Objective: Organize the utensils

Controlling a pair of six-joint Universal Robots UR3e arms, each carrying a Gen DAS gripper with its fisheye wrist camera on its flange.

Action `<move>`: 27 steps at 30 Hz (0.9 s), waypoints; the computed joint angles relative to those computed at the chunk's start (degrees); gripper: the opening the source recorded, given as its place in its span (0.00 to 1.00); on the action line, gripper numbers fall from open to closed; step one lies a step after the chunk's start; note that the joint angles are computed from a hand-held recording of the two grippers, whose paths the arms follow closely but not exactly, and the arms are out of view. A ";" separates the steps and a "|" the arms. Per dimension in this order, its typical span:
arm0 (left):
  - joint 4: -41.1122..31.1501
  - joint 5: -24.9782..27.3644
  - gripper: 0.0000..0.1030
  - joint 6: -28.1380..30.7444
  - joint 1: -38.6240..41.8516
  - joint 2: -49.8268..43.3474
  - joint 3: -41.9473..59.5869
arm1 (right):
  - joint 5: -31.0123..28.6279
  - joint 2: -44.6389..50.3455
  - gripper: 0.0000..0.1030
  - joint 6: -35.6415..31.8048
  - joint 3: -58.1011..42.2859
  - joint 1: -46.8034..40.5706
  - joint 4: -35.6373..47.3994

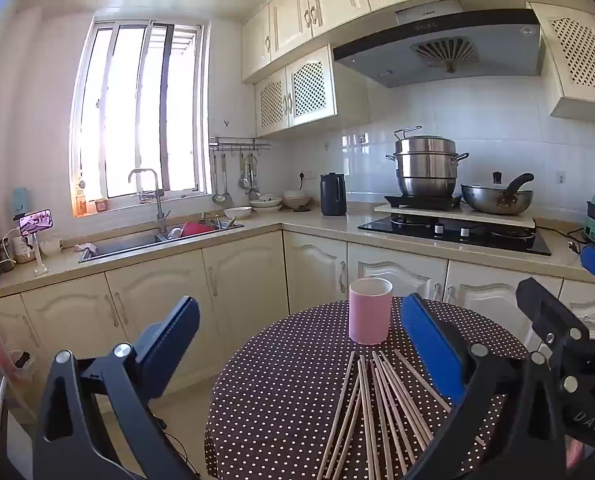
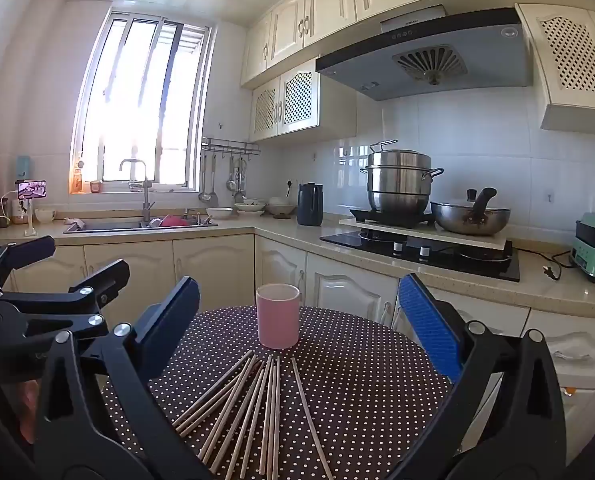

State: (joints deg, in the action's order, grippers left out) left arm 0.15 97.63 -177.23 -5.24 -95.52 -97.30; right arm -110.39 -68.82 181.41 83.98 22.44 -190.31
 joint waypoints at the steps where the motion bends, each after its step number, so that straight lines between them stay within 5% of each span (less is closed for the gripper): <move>1: 0.10 0.29 0.96 0.03 -0.12 -0.18 0.15 | 0.04 -0.09 0.95 0.01 -0.01 -0.03 0.19; 27: 3.60 -1.22 0.96 0.32 1.38 -0.76 -1.87 | 0.23 2.26 0.95 1.35 -0.56 0.21 -0.62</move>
